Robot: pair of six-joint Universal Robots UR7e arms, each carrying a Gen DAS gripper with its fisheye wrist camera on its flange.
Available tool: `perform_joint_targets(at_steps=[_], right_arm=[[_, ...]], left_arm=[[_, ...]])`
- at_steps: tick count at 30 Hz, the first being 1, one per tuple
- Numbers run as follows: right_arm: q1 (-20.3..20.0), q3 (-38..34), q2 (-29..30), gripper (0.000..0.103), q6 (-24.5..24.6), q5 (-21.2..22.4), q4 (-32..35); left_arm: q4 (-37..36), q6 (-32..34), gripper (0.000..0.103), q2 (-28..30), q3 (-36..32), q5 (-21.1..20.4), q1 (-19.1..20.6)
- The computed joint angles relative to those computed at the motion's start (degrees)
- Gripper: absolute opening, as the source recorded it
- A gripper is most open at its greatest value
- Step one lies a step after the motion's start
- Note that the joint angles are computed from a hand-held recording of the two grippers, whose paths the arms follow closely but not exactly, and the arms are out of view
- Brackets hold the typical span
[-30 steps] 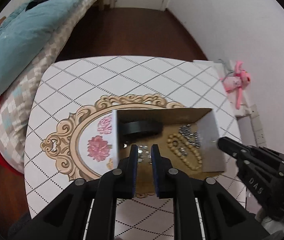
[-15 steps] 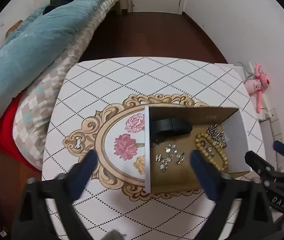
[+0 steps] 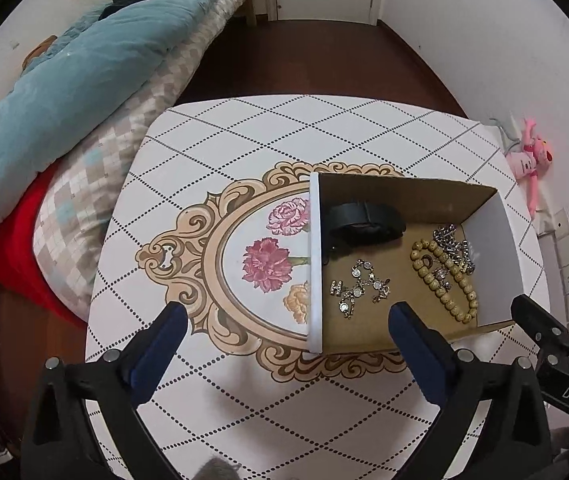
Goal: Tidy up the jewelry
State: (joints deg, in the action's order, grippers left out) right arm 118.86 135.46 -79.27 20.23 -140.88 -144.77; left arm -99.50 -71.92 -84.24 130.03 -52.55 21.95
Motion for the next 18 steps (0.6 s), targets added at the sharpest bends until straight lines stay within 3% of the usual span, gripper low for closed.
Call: perform_joint_targets(at_steps=[10, 18], right_arm=[[6.2, -0.2, -3.9, 0.103, 5.9, -2.6, 5.0], [16.4, -3.2, -9.8, 0.103, 16.2, -5.5, 18.6]], left_arm=[[7.5, -6.3, 0.103, -4.0, -1.5, -0.2, -7.1], [18.0, -13.3, 0.103, -7.0, -5.9, 0.0, -16.8]])
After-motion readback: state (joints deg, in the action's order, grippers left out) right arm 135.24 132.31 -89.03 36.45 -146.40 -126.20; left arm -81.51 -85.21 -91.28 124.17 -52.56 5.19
